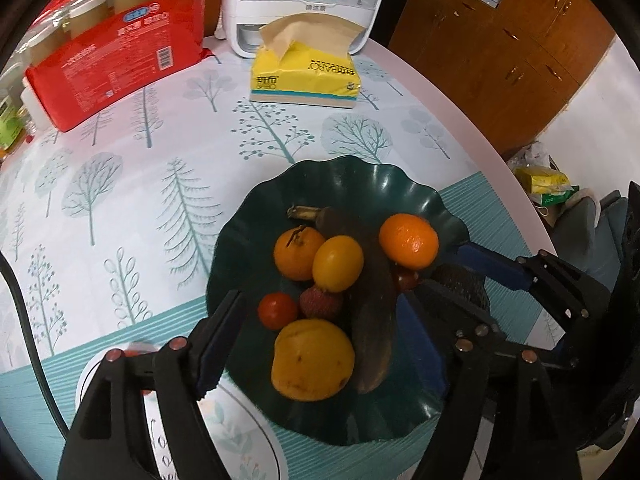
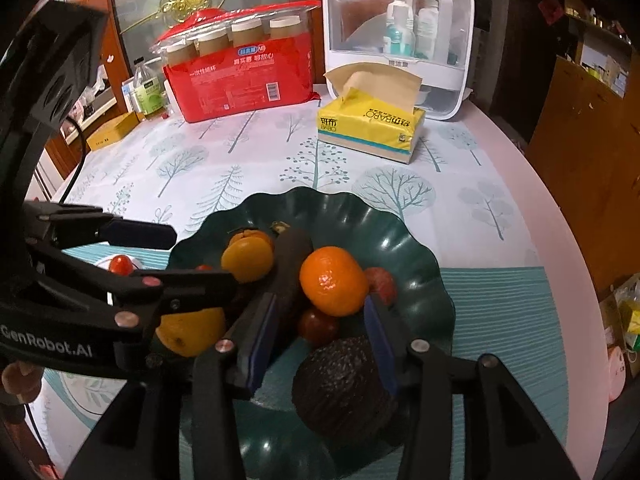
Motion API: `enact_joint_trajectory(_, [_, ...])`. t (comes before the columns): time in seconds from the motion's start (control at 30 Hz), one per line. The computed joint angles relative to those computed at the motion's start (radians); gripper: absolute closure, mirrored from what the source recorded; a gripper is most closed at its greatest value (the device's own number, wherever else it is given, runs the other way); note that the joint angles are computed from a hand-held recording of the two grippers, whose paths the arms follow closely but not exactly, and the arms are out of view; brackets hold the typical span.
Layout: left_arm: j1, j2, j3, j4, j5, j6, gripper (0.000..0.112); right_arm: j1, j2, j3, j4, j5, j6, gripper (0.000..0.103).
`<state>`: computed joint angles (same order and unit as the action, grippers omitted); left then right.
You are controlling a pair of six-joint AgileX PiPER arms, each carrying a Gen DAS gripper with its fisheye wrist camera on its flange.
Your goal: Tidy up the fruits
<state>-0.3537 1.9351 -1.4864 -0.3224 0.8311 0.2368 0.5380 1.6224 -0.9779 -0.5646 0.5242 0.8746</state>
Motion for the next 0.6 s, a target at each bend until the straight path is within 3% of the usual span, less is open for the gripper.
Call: enact_joint_trajectory(0.6, [0.022,-0.326,0.371,0.048,-0.088,-0.049,0.012,0.177,-0.133,0.104,-0.039,0.105,0.262,0.058])
